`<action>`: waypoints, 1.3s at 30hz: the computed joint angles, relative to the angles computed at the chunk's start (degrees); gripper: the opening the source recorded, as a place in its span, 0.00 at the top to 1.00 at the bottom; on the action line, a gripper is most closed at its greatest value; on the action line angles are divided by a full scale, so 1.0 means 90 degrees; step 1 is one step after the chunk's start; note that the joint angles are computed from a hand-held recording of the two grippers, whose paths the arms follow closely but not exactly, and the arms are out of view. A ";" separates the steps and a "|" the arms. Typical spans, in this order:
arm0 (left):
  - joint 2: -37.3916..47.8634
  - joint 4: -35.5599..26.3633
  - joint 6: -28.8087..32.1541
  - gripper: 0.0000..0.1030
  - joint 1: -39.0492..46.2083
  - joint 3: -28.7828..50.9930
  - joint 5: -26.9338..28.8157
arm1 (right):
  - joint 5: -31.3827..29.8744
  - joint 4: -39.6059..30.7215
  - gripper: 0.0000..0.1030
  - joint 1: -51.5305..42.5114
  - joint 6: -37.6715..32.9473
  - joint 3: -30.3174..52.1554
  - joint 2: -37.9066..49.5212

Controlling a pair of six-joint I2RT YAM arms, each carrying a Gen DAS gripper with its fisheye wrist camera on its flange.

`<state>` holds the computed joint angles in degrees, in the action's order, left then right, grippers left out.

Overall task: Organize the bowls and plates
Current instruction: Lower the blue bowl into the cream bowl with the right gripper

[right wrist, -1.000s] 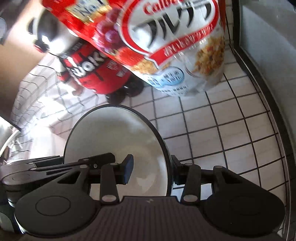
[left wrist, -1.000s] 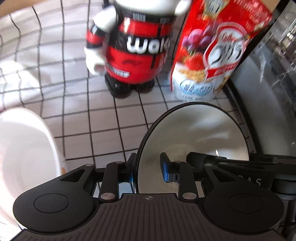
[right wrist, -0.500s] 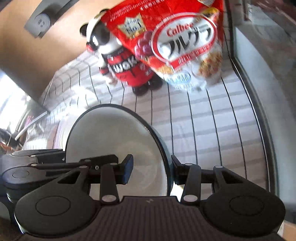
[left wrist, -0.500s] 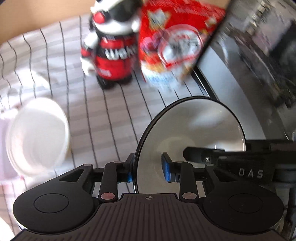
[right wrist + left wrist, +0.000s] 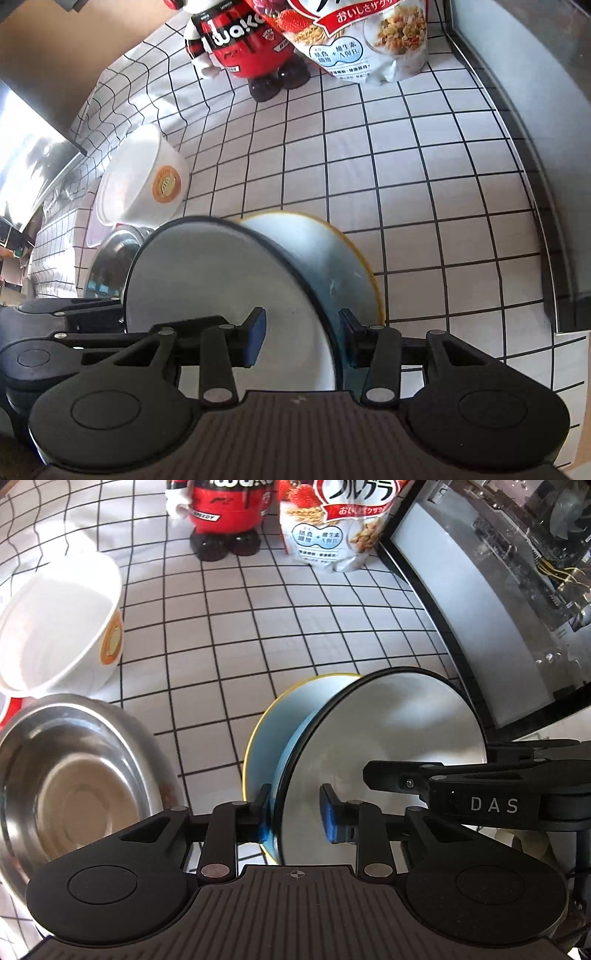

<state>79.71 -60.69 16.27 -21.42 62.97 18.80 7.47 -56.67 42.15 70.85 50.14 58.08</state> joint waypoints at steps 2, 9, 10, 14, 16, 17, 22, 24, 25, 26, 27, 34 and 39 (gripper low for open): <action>-0.0055 0.0102 -0.0009 0.76 0.0016 -0.0096 0.0017 | 0.0027 0.0011 0.58 -0.0003 -0.0056 -0.0029 0.0062; -0.0111 0.0155 0.0191 0.78 0.0185 -0.0058 0.0141 | -0.0022 0.0004 0.58 -0.0104 -0.0258 0.0006 0.0088; -0.0122 0.0116 0.0234 0.78 0.0226 -0.0031 0.0163 | 0.0013 -0.0044 0.58 -0.0076 -0.0263 0.0038 0.0095; -0.0102 -0.0003 0.0310 0.78 0.0317 0.0065 0.0218 | 0.0004 -0.0141 0.57 -0.0093 -0.0339 0.0068 0.0036; -0.0126 0.0004 0.0291 0.78 0.0302 0.0059 0.0199 | 0.0004 -0.0135 0.57 -0.0096 -0.0344 0.0048 0.0006; -0.0159 0.0009 0.0288 0.78 0.0291 0.0052 0.0170 | 0.0034 -0.0154 0.57 -0.0063 -0.0322 0.0060 0.0010; -0.0426 0.0119 0.0300 0.78 0.0311 0.0033 0.0025 | 0.0166 -0.0285 0.54 0.0032 -0.0183 0.0121 -0.0124; -0.0421 0.0039 0.0341 0.78 0.0414 0.0131 0.0232 | 0.0229 -0.0369 0.54 0.0009 -0.0232 0.0178 -0.0172; -0.0433 0.0045 0.0342 0.78 0.0405 0.0155 0.0236 | 0.0308 -0.0430 0.54 0.0039 -0.0277 0.0232 -0.0156; -0.0450 0.0075 0.0320 0.78 0.0371 0.0162 0.0201 | 0.0351 -0.0484 0.54 0.0053 -0.0275 0.0285 -0.0131; -0.0465 0.0102 0.0285 0.78 0.0336 0.0160 0.0161 | 0.0417 -0.0532 0.54 0.0092 -0.0263 0.0330 -0.0108; -0.0691 0.0402 0.0184 0.78 0.0144 -0.0097 -0.0237 | 0.1065 -0.1015 0.54 0.0536 -0.0161 0.0592 0.0043; -0.0674 0.0560 0.0263 0.78 0.0111 -0.0257 -0.0474 | 0.1259 -0.1242 0.49 0.0640 -0.0024 0.0493 0.0135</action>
<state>73.65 -55.65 18.64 -20.42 60.66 14.53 18.80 -67.85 47.90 70.64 54.58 59.29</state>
